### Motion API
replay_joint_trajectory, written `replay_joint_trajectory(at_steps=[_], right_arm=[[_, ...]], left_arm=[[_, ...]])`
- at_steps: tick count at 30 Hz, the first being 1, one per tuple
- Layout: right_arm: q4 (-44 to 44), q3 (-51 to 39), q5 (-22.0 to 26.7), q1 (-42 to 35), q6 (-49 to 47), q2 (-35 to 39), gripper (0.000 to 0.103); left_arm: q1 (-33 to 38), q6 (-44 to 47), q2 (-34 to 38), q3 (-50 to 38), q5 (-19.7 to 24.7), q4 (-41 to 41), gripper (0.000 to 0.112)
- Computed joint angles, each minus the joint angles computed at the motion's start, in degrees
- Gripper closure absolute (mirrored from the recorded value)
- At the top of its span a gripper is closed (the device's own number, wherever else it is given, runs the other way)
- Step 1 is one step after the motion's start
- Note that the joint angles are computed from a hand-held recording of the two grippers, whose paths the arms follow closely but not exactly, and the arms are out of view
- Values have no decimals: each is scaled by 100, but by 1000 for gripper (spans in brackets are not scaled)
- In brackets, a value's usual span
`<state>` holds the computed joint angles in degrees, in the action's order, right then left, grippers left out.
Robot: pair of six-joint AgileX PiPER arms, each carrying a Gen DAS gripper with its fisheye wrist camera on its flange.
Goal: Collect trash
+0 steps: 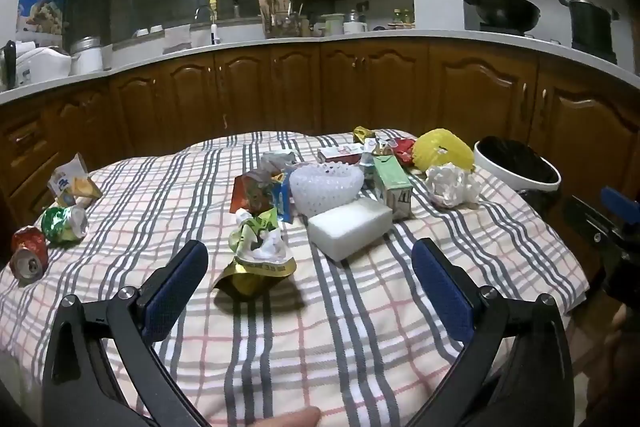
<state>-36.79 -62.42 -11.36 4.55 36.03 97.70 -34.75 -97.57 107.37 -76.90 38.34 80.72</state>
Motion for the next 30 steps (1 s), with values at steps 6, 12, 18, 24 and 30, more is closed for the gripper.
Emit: replay_joint_trajectory(at_steps=[6, 12, 18, 24, 30], right_arm=[[308, 139, -167, -22, -296, -39, 0], [384, -95, 188, 72, -395, 81, 0], [838, -48, 212, 91, -867, 70, 0], [541, -42, 244, 43, -547, 39, 0], [451, -72, 292, 25, -443, 44, 0]], left_arm=[[6, 293, 55, -125, 29, -270, 9], [16, 310, 130, -209, -37, -366, 9], [78, 149, 35, -11, -145, -248, 9], [101, 233, 15, -9, -193, -326, 9], [108, 193, 10, 15, -208, -271, 9]])
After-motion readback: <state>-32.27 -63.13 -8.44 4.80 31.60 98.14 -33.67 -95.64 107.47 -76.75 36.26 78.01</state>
